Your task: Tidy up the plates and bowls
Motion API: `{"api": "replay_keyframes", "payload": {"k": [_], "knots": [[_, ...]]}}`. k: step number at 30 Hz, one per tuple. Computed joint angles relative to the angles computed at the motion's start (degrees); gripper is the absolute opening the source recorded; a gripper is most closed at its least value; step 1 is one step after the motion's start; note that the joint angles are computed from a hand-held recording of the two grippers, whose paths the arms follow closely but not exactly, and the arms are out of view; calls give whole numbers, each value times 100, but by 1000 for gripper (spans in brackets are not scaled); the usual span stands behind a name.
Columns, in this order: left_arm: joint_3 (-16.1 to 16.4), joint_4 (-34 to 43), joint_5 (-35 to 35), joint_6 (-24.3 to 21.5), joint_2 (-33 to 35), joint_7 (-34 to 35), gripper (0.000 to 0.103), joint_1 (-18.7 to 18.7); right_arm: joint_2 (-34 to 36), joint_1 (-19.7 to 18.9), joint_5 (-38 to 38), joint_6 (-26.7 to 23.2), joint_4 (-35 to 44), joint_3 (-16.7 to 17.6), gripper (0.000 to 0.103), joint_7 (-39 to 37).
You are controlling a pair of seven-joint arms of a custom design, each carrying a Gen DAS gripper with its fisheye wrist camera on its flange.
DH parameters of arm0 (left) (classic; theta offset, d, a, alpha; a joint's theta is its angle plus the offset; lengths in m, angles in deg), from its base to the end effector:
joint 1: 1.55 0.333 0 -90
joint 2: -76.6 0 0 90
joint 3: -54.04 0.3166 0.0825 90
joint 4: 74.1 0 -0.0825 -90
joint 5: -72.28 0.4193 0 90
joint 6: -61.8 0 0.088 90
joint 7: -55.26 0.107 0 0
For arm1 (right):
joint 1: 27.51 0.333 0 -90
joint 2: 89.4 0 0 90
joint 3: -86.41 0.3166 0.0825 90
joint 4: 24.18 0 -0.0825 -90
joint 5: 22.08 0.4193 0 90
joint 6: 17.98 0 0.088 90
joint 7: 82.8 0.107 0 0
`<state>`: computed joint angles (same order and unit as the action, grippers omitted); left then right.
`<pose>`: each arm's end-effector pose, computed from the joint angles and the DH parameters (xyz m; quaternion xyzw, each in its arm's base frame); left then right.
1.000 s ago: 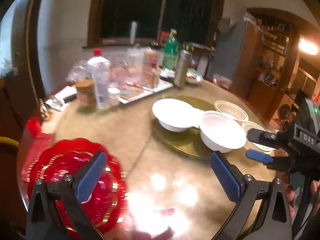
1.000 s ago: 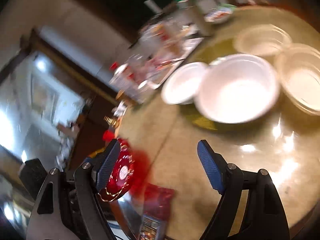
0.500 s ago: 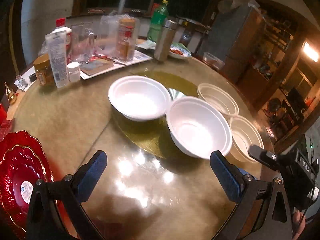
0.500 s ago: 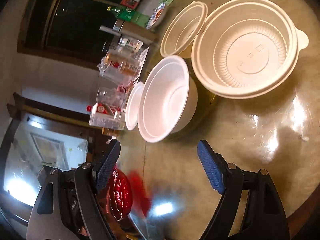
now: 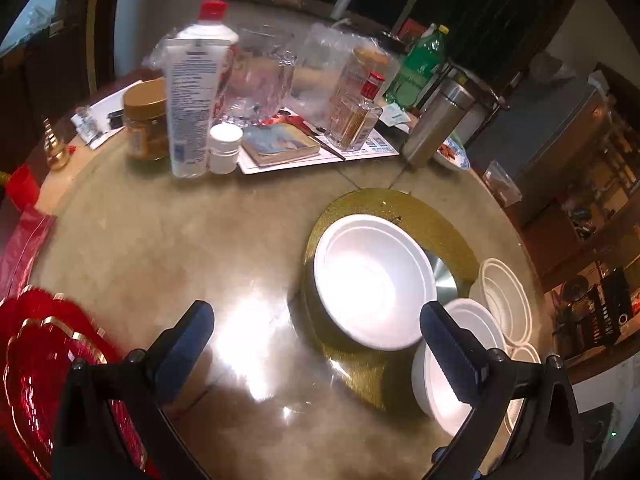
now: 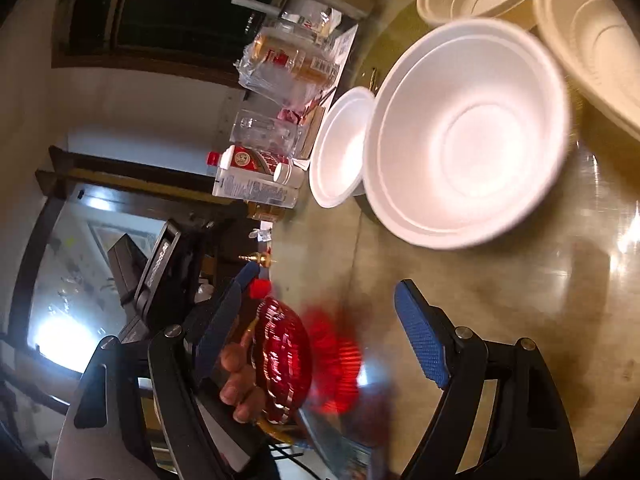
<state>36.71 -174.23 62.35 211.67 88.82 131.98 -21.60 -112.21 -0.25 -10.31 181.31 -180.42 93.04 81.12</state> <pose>0.5682 -0.4090 0.5162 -0.5694 0.7500 -0.3360 0.0202 0.3832 0.2305 0.4631 -0.2701 0.7959 0.0868 0.5349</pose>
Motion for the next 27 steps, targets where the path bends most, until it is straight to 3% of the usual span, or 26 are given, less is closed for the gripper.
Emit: {"api": "replay_keyframes", "payload": {"k": [4, 9, 11, 12, 17, 21, 23, 25, 27], "knots": [[67, 580, 283, -324, 447, -253, 102, -93, 401, 636, -808, 193, 351, -1049, 80, 356], [117, 1258, 460, -695, 994, -503, 102, -194, 1068, 1452, -2498, 418, 814, -2489, 80, 1972], [96, 1495, 471, -850, 1182, -506, 102, -213, 1267, 1524, -2944, 402, 956, -2697, 80, 2426], [107, 1619, 520, -947, 1280, -530, 102, -248, 1279, 1398, -2838, 332, 947, -2565, 80, 2402], [104, 2027, 637, -1202, 1611, -478, 102, -353, 1093, 40, -1174, 136, 692, -937, 80, 1401], [142, 2135, 728, -1241, 1732, -523, 99, -433, 1118, -504, -519, 65, 765, -318, 80, 982], [113, 2167, 706, -1272, 1770, -463, 86, -422, 1068, -900, 101, -202, 800, 207, 80, 550], [122, 2243, 732, -1394, 1819, -435, 56, -442, 1117, -1027, 374, -381, 872, 383, 80, 311], [194, 2292, 845, -1530, 1851, -531, 50, -505, 1166, -1240, 621, -553, 961, 630, 73, 67]]}}
